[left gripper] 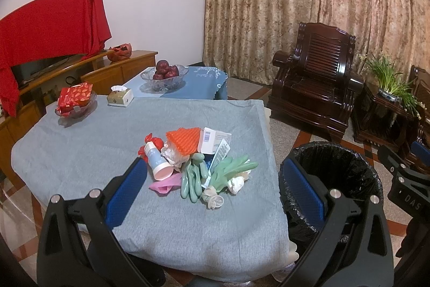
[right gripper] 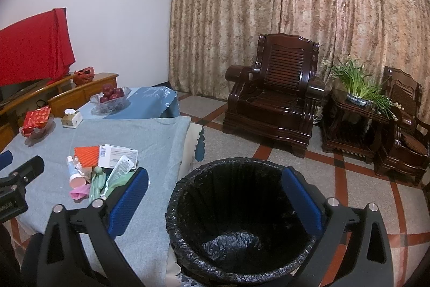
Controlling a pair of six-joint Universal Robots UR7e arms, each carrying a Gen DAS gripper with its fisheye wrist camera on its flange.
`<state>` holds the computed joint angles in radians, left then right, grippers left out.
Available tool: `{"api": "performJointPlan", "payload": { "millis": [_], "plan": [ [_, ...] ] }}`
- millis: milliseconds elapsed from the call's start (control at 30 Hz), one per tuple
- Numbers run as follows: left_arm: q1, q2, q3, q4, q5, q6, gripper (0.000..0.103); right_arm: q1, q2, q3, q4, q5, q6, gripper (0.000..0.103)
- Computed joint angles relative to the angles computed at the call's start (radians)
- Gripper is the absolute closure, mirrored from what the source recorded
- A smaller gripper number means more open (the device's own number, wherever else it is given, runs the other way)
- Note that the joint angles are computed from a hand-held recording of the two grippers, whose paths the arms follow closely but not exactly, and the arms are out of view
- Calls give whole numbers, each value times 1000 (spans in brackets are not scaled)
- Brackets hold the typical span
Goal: Collect trash
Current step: 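Reach the right tool into the pile and grasp the white tissue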
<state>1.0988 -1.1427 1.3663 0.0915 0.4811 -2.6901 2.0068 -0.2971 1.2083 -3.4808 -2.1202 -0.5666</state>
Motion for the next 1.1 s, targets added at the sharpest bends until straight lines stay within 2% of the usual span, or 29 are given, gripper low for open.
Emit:
{"api": "performJointPlan", "payload": {
  "millis": [367, 567, 800, 867, 967, 1100],
  "plan": [
    [17, -1, -9, 8, -3, -5, 5, 4, 37, -45, 35, 18, -3, 6],
    [58, -6, -31, 19, 25, -16, 5, 1, 87, -114, 92, 52, 11, 6],
    [155, -18, -35, -54, 33, 35, 5, -12, 191, -244, 202, 113, 34, 6],
    [197, -1, -74, 16, 68, -22, 5, -12, 226, -289, 231, 124, 28, 6],
    [252, 8, -88, 24, 117, -25, 5, -14, 291, -378, 284, 139, 11, 11],
    [298, 24, -92, -42, 119, 45, 5, -21, 385, -529, 411, 146, 19, 20]
  ]
}}
